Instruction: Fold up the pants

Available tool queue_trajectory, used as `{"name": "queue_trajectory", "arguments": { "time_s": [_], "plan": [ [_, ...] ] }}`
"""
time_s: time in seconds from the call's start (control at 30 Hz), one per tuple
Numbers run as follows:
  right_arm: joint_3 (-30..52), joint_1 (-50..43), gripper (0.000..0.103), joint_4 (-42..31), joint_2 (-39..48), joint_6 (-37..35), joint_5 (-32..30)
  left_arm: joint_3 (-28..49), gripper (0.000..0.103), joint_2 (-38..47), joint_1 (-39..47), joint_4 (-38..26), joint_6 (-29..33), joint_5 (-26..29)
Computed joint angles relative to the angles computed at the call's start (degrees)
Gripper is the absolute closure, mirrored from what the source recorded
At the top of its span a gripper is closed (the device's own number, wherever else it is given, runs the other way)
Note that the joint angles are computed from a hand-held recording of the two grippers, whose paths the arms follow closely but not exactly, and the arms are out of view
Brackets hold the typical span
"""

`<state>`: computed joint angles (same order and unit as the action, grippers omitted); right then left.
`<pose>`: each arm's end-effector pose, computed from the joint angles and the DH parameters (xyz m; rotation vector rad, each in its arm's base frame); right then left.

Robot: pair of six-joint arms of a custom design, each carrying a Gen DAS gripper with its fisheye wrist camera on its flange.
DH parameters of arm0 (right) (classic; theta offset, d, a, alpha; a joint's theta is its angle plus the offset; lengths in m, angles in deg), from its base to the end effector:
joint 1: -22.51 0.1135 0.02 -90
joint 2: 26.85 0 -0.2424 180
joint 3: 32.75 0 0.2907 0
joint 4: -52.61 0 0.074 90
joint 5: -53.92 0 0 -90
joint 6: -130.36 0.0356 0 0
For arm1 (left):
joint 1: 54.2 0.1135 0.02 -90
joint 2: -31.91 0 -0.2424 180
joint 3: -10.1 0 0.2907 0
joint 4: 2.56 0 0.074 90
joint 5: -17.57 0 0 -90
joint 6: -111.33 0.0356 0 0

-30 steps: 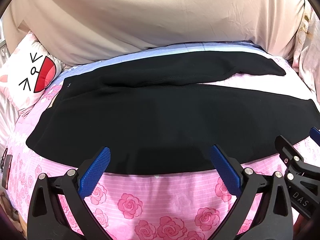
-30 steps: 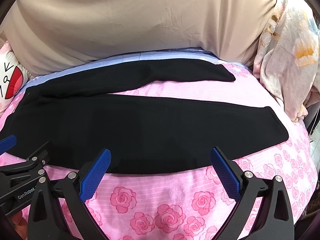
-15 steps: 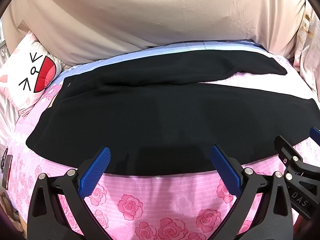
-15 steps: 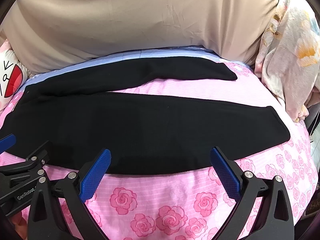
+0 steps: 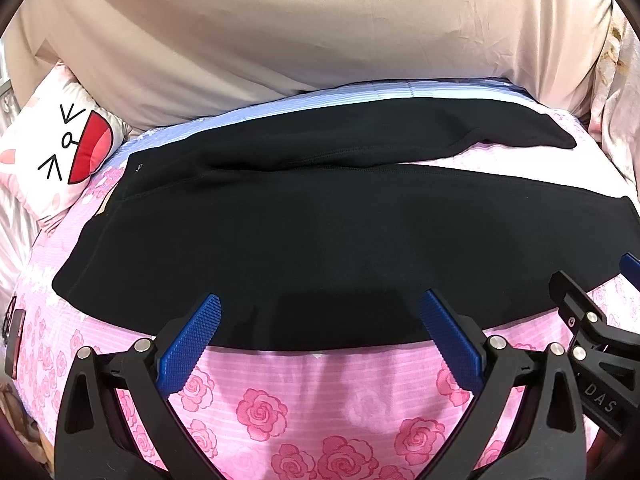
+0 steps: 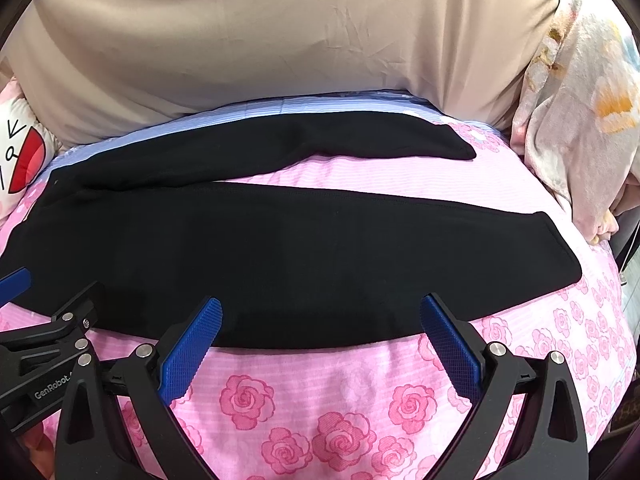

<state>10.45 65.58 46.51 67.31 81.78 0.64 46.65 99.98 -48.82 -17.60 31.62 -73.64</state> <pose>0.2165 0.1732 0.0434 0.1925 2.3030 -0.1079 0.2515 0.0244 0.1068 0.0923 2.3870 0.1547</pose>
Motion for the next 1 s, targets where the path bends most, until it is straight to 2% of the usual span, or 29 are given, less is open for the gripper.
{"name": "queue_trajectory", "arguments": {
  "time_s": [0.17, 0.3, 0.4, 0.5, 0.6, 0.67, 0.73, 0.77, 0.83, 0.9, 1.0],
  "plan": [
    [0.2, -0.4, 0.005, 0.2, 0.1, -0.6, -0.2, 0.2, 0.005, 0.3, 0.1, 0.0, 0.2, 0.2],
    [0.3, -2.9, 0.005, 2.0, 0.2, -3.8, -2.4, 1.8, 0.005, 2.5, 0.7, 0.4, 0.8, 0.7],
    [-1.0, -9.9, 0.005, 5.1, -1.7, -10.1, -7.0, 4.9, 0.005, 5.4, 4.5, 0.7, 2.1, 4.8],
    [-1.3, -23.2, 0.005, 9.0, -3.4, -17.3, -16.0, 12.8, 0.005, 13.0, 10.6, -0.4, 2.2, 8.8],
    [4.9, -33.9, 0.005, 9.4, 1.0, -23.6, -22.6, 19.3, 0.005, 19.9, 13.2, 2.5, 2.6, 4.5],
    [13.3, -39.6, 0.005, 7.7, 7.5, -27.8, -25.5, 24.0, 0.005, 24.4, 14.6, 4.5, 3.1, 1.8],
    [25.2, -44.5, 0.005, 2.4, 16.2, -31.1, -29.1, 31.7, 0.005, 30.4, 16.1, 3.0, 3.4, 0.7],
    [29.3, -45.7, 0.005, 0.6, 19.0, -31.3, -29.5, 34.5, 0.005, 32.4, 16.6, 2.0, 3.5, 1.0],
    [38.9, -47.5, 0.005, -3.4, 25.6, -30.8, -26.8, 41.2, 0.005, 37.0, 16.9, -0.2, 3.0, -1.9],
    [44.1, -47.8, 0.006, -7.1, 28.5, -29.2, -24.1, 41.4, 0.005, 37.8, 16.1, 2.9, 3.6, -5.7],
    [44.1, -47.3, 0.005, -4.0, 28.4, -30.1, -24.4, 39.3, 0.005, 38.1, 13.6, 8.6, 6.2, -9.2]
  ]
}}
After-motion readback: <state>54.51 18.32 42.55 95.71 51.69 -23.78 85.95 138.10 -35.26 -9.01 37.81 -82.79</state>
